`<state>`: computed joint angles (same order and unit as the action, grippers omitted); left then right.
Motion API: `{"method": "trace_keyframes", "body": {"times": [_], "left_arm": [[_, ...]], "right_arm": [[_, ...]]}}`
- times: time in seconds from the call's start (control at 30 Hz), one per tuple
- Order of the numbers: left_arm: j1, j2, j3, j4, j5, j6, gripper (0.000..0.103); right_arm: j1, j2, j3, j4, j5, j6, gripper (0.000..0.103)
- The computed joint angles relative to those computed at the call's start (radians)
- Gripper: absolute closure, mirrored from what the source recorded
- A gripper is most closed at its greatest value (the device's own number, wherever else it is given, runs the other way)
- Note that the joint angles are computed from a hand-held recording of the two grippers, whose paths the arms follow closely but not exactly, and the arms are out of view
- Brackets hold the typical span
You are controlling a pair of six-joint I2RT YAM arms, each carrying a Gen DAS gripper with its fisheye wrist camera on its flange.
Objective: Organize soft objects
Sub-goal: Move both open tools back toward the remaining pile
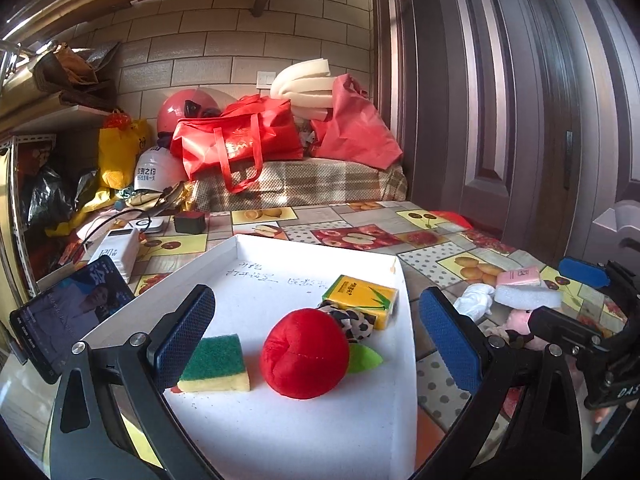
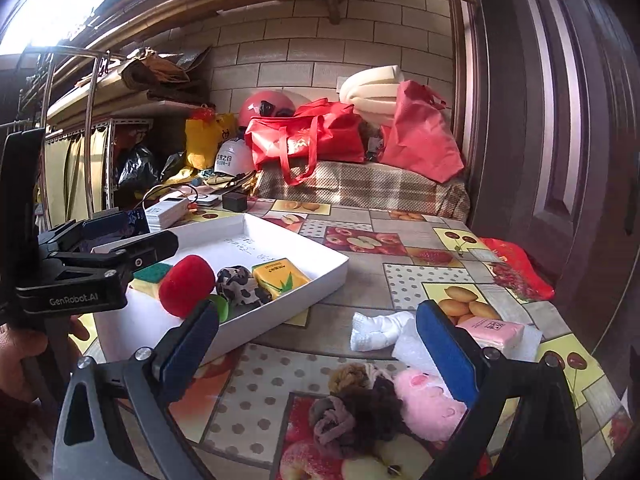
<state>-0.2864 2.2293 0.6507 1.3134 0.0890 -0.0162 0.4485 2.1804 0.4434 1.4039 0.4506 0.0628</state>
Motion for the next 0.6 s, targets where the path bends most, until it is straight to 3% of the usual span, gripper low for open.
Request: {"method": "trace_keyframes", "body": {"times": [0.1, 0.2, 0.37, 0.5, 0.6], "left_arm": [[-0.047, -0.019, -0.007, -0.039, 0.061, 0.02, 0.0], [-0.098, -0.05, 0.011, -0.151, 0.128, 0.059, 0.0], [-0.199, -0.07, 0.152, -0.509, 0.249, 0.097, 0.001], [-0.284, 0.0, 0.368, -0.84, 0.159, 0.096, 0.002], [-0.298, 0.056, 0.478, -0.976, 0.164, 0.077, 0.019]], "right_arm": [[-0.171, -0.024, -0.094, 0.061, -0.092, 0.065, 0.004], [-0.374, -0.066, -0.131, 0.001, -0.262, 0.107, 0.004], [-0.563, -0.062, -0.182, 0.044, -0.429, 0.156, 0.004], [-0.611, -0.063, -0.187, 0.049, -0.541, 0.166, 0.004], [-0.614, -0.089, -0.203, 0.009, -0.617, 0.128, 0.004]]}}
